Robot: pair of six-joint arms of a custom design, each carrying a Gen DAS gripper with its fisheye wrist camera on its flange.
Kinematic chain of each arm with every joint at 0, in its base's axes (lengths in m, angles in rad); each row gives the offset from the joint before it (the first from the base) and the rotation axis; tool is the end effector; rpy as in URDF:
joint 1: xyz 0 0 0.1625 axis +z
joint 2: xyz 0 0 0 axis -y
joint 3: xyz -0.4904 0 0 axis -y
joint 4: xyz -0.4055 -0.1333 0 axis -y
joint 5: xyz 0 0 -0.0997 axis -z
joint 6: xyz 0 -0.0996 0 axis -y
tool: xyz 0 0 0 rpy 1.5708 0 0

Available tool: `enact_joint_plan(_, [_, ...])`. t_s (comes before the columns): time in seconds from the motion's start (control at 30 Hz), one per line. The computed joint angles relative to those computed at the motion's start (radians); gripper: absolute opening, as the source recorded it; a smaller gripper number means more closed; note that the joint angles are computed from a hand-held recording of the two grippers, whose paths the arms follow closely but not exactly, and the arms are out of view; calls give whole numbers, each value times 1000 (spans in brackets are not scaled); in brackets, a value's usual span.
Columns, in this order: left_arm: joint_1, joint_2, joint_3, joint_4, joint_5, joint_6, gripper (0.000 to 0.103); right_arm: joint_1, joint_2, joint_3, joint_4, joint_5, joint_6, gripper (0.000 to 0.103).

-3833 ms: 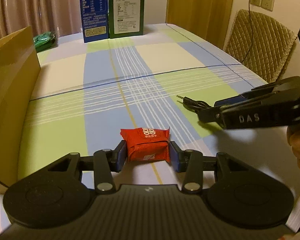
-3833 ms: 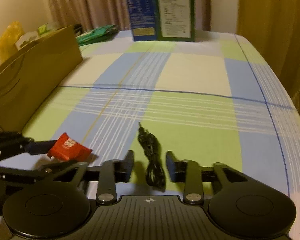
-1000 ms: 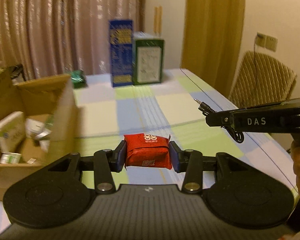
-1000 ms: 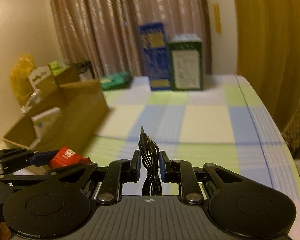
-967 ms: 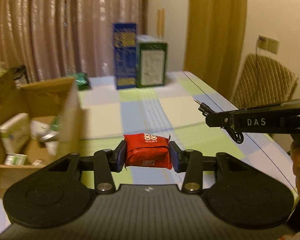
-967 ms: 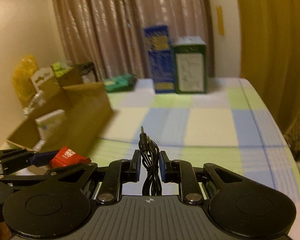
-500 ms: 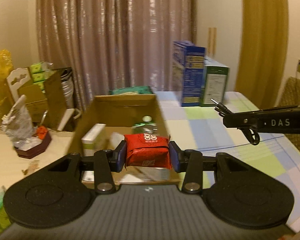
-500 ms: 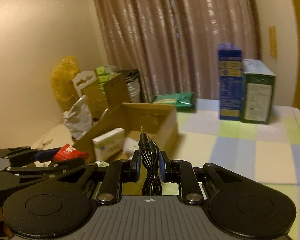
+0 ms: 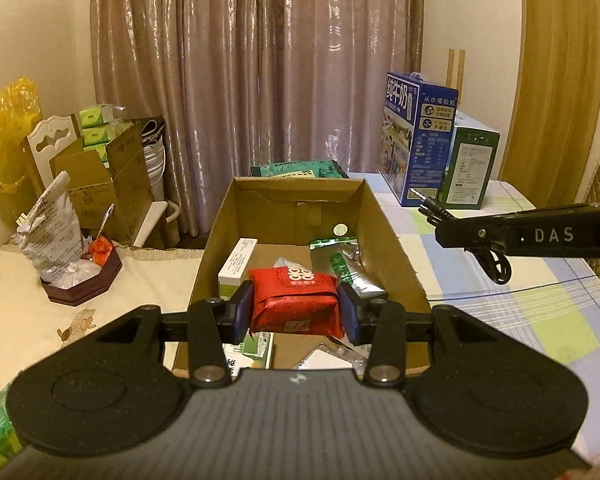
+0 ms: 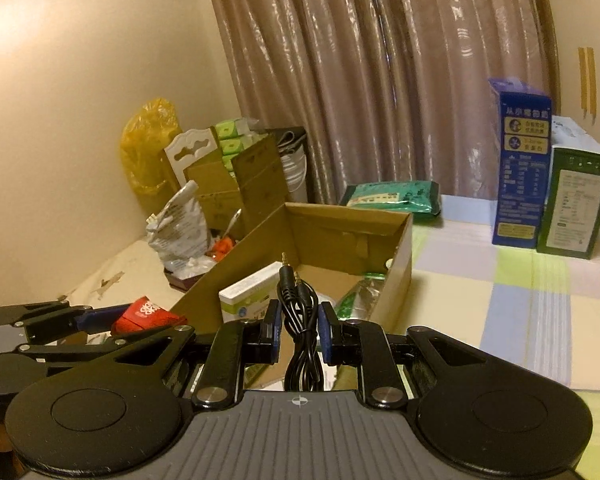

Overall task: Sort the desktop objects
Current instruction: 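Carry red packet and black cable with both tools over the cardboard box, then open left tool dropping red packet into box while right tool releases cable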

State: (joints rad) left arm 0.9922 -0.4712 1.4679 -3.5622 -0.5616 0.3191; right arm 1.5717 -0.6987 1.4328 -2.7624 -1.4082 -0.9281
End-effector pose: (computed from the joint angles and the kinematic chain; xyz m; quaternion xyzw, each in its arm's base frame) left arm -0.2312 -0.7519 0.0993 0.1260 0.7932 -0.4691 0.3673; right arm 0.1502 -0.8093 0.1621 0.4513 -0.8596 0.2375 0.0303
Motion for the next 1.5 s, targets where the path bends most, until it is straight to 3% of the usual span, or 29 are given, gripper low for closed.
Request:
enact_joint_plan(0.7, [39,-6,-46,78,-56,-16,39,17,54,-75,20,-7,25,16])
enact_joint_plan(1.5, [93,2,-131,269,-99,-53,39,38,127,-163,51,-45,35,16])
